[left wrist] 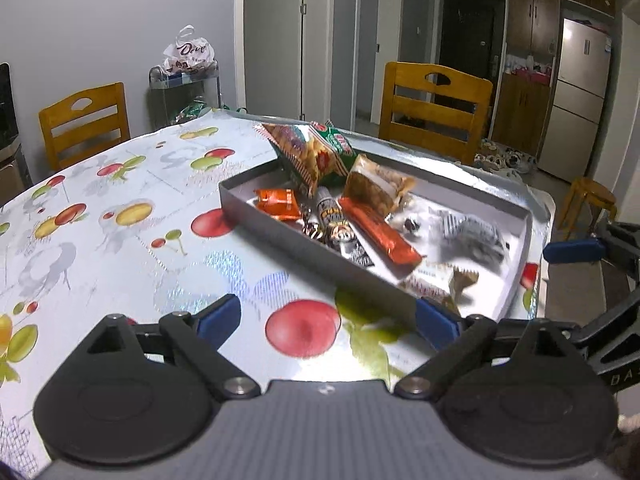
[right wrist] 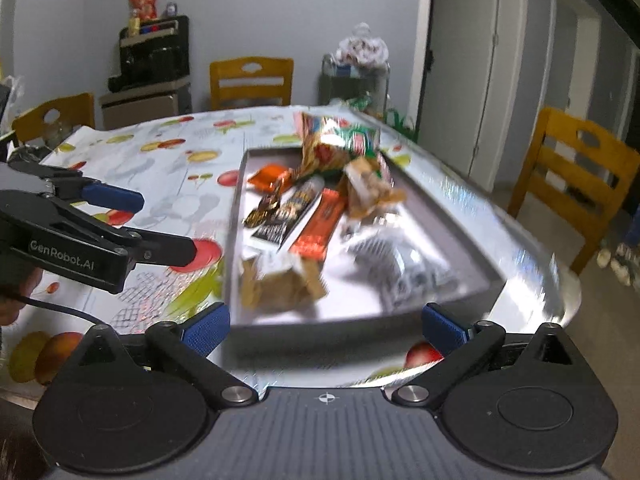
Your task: Organize snacks
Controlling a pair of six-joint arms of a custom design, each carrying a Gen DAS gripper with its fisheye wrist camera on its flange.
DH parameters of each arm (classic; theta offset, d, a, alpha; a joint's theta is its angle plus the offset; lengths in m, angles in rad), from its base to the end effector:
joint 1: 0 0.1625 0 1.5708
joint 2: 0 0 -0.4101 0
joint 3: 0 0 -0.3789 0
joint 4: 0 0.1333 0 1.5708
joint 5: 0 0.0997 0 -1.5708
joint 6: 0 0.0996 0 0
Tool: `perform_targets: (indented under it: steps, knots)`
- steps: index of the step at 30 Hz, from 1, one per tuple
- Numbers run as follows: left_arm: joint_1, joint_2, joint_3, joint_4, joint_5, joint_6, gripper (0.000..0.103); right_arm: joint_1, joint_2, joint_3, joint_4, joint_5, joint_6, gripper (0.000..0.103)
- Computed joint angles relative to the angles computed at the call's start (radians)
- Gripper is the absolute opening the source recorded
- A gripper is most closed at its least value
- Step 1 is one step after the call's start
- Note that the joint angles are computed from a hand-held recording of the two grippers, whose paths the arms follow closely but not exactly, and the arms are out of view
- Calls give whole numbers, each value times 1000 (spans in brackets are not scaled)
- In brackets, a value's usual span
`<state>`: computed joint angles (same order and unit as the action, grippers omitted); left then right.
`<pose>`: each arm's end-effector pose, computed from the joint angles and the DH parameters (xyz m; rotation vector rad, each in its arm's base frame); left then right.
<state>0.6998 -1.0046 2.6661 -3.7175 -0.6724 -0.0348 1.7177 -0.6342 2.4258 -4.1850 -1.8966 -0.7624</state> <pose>-0.0956 -0.3566 0.1229 0.6948 2.2512 -1.0140 0.1566 -0.3654 0.0447 0.9175 -2.2768 0.8959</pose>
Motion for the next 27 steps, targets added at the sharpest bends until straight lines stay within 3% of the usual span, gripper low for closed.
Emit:
perform_targets:
  steps: [10,27]
  knots:
    - [3,-6,41,14,6,-58,95,32,34,-24,34,-77,33,103]
    - [13,-10,41,36,-10,-61,95,44,42,-43,63,-99,36,103]
